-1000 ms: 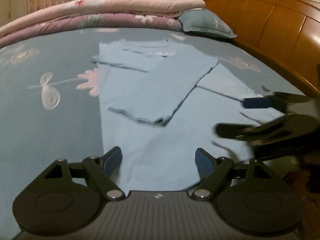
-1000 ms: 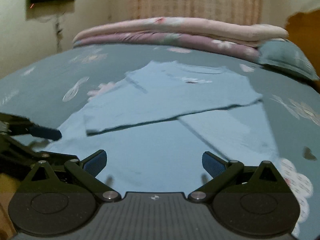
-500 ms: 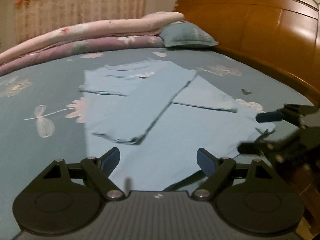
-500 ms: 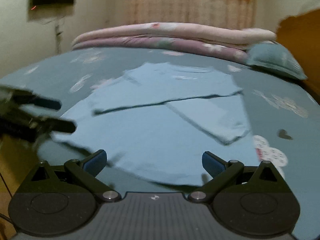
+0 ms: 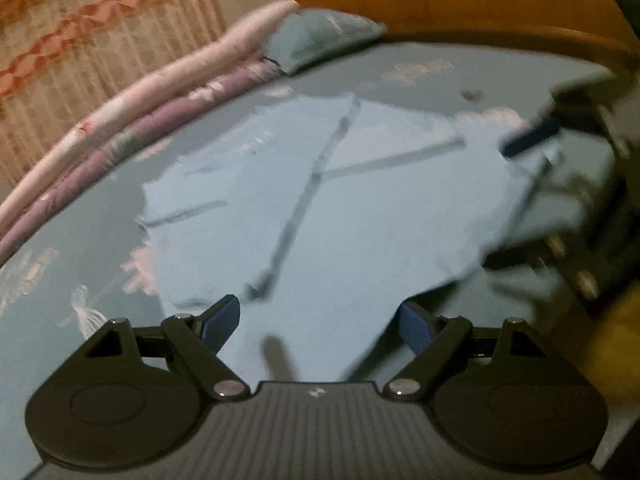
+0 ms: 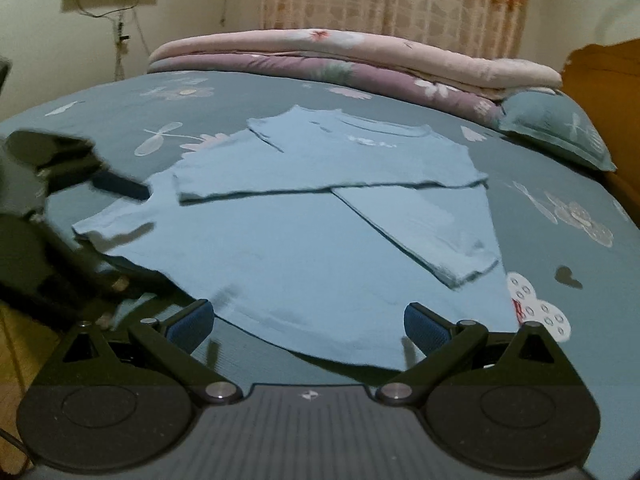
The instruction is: Fold clothes
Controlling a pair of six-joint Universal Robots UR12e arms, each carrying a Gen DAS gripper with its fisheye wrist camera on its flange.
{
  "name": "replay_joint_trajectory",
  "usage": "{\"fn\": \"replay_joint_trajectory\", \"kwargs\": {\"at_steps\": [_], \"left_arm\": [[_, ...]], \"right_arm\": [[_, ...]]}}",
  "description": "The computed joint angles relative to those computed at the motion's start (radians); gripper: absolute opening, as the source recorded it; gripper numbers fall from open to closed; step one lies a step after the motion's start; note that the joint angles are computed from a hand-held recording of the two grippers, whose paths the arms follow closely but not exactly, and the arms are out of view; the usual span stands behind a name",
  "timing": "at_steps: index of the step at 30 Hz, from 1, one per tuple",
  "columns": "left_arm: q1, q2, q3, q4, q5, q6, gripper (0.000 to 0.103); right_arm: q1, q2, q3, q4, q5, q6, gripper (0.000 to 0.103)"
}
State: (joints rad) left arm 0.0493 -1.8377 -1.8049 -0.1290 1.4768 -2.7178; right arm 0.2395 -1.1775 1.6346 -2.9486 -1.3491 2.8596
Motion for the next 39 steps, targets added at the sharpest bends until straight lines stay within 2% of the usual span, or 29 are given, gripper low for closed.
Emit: {"fn": "replay_joint_trajectory", "kwargs": {"at_steps": [3,7,9,13,16,18,19,24,26,30,33,36,38,39], "left_arm": [[0.026,-0.007,0.029,-0.004,-0.046,-0.089,0.084],[0.035,-0.017,0.05,-0.031,-0.04,-0.108,0.084],[0.038,-0.017,0.049,-0.04,-0.043,-0.116,0.084],[0.052,0.006,0.02,-0.034,-0.106,-0.129,0.084],[0.059,0.027,-0.001,-0.043,-0.166,-0.086,0.085],[0.051,0.035,-0.009,-0.064,-0.15,-0.019,0.085],[0.047,0.038,-0.012,-0.073,-0.139,0.015,0.085],[0.008,0.015,-0.012,-0.061,0.016,0.176,0.085],[0.01,0.009,-0.009,-0.043,0.011,0.193,0.085],[-0.006,-0.005,-0.012,0.033,0.082,0.268,0.085],[0.013,0.002,-0.005,0.002,0.031,0.193,0.085],[0.027,-0.001,0.007,-0.019,0.012,0.119,0.085],[0.031,-0.005,0.011,-0.029,0.012,0.093,0.085],[0.032,-0.005,0.012,-0.036,0.011,0.083,0.085]], "right_arm": [[0.001,0.002,-0.004,0.004,0.002,-0.021,0.103],[0.009,0.01,-0.008,0.001,-0.003,-0.049,0.103],[0.02,0.017,-0.011,-0.006,-0.033,-0.09,0.103],[0.034,0.045,-0.033,-0.031,-0.062,-0.164,0.103],[0.042,0.071,-0.067,-0.058,-0.095,-0.172,0.103],[0.043,0.082,-0.086,-0.092,-0.119,-0.153,0.103],[0.034,0.081,-0.095,-0.085,-0.094,-0.128,0.103],[0.009,0.071,-0.113,-0.034,-0.047,-0.057,0.103],[0.004,0.067,-0.107,-0.015,-0.052,-0.045,0.103],[0.0,0.061,-0.091,0.007,-0.061,-0.022,0.103],[-0.009,0.048,-0.069,-0.004,-0.018,-0.023,0.103],[-0.021,0.037,-0.053,-0.012,0.096,-0.069,0.103],[-0.012,0.041,-0.057,0.004,0.109,-0.132,0.103],[-0.002,0.048,-0.064,0.006,0.076,-0.155,0.103]]}}
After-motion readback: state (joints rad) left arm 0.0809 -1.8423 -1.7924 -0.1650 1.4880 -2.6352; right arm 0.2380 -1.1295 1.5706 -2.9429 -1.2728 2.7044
